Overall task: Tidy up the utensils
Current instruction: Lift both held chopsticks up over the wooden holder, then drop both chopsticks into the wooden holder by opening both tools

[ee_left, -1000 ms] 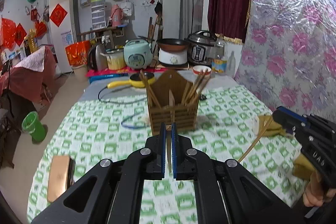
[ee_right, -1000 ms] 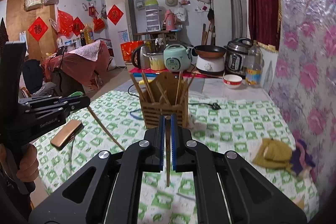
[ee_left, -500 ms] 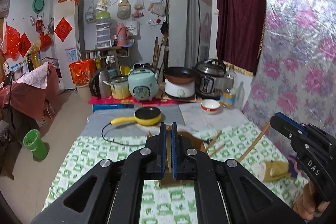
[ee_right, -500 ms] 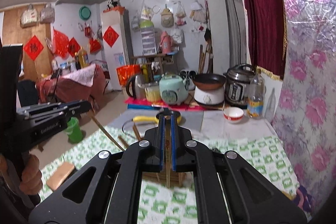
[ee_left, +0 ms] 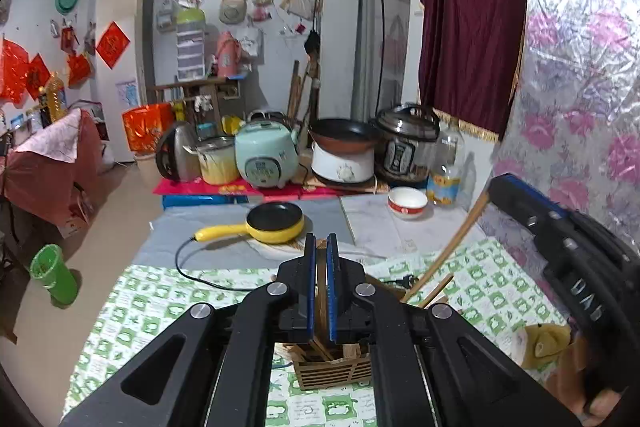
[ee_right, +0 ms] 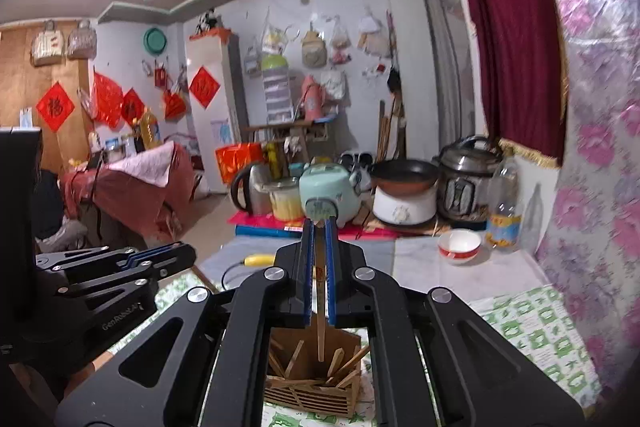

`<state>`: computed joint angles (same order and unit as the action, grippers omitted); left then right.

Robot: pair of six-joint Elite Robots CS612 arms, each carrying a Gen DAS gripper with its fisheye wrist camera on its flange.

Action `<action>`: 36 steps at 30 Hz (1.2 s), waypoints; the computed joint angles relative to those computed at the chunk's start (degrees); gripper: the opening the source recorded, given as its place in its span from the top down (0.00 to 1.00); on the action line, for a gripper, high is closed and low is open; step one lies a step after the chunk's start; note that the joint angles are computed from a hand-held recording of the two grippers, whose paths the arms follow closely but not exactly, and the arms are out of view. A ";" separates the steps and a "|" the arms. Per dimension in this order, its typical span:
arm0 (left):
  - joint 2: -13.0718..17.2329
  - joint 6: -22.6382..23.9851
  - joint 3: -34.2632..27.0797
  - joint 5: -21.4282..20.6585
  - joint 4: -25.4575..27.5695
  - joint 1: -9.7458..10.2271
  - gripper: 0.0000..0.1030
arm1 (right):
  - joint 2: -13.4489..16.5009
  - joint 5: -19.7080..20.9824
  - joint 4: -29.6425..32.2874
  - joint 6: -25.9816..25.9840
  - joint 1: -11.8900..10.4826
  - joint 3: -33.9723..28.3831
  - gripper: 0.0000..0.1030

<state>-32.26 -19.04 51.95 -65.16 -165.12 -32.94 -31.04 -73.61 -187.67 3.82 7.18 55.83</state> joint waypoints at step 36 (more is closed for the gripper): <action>-15.55 -4.40 24.63 15.02 -15.30 -6.13 0.17 | -15.06 -2.27 -20.42 0.07 -1.47 27.00 0.46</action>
<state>-47.81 -23.45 76.58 -50.14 -180.43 -39.07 -46.10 -75.88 -208.08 3.90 5.71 82.83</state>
